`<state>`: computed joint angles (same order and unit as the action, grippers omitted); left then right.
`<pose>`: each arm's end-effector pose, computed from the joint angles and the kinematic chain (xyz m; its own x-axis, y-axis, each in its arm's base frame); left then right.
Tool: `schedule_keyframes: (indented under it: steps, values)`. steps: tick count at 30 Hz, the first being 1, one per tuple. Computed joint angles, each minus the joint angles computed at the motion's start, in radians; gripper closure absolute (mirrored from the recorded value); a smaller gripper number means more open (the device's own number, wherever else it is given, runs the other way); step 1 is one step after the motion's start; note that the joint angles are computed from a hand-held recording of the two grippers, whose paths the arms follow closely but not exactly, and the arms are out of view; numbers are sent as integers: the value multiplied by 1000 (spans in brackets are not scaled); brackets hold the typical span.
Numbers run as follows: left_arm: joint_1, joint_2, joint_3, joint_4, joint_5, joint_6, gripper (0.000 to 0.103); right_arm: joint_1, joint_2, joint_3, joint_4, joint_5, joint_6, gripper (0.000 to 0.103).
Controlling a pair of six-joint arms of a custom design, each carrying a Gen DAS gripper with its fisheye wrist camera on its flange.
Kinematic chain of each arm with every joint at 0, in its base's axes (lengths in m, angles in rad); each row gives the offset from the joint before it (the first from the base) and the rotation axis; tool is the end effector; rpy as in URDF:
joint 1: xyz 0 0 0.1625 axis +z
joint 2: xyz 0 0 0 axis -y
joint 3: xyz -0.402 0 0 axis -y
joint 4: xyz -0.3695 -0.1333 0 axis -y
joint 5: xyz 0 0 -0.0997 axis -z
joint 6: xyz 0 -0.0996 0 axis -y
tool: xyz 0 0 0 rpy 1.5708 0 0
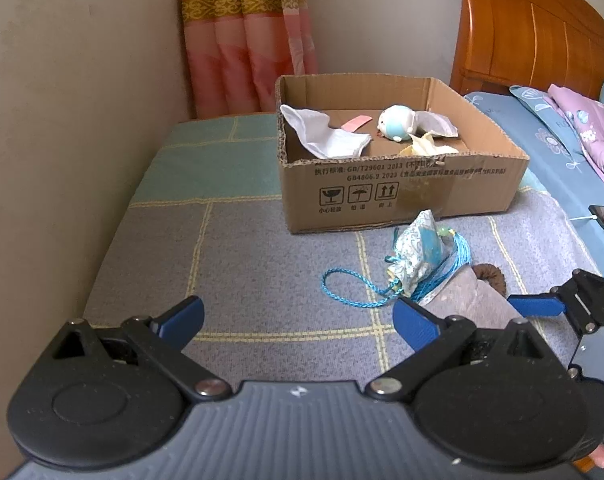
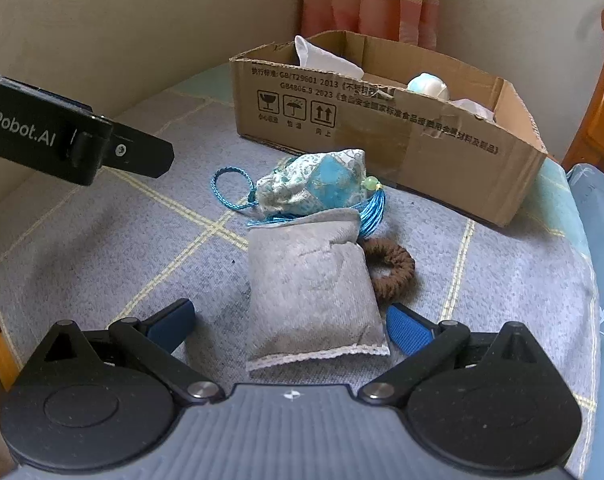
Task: Organize soft objects
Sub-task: 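Move the right tool to the larger grey sachet and close on it, then grasp the blue patterned sachet with the left tool while the right tool holds the grey sachet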
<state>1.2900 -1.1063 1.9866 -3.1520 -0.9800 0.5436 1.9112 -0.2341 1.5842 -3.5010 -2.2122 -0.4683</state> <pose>0.0304 -0.5759 0.2381 -0.6586 0.2814 -0.6979 0.6455 0.6880 -0.3318 0.2695 -0.5401 -0.1169 -0.6456 -0.3187 0.6940 -0.6395 0.7223 -0.2632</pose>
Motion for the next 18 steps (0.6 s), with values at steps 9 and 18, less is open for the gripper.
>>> schedule_keyframes:
  steps: [9,18]
  values:
    - [-6,5,4,9,-3,7,3,18,5,-7,-29,-37,-42,34]
    - [-18,18,6,23,-10,25,2,28,-35,61,-56,-49,-7,56]
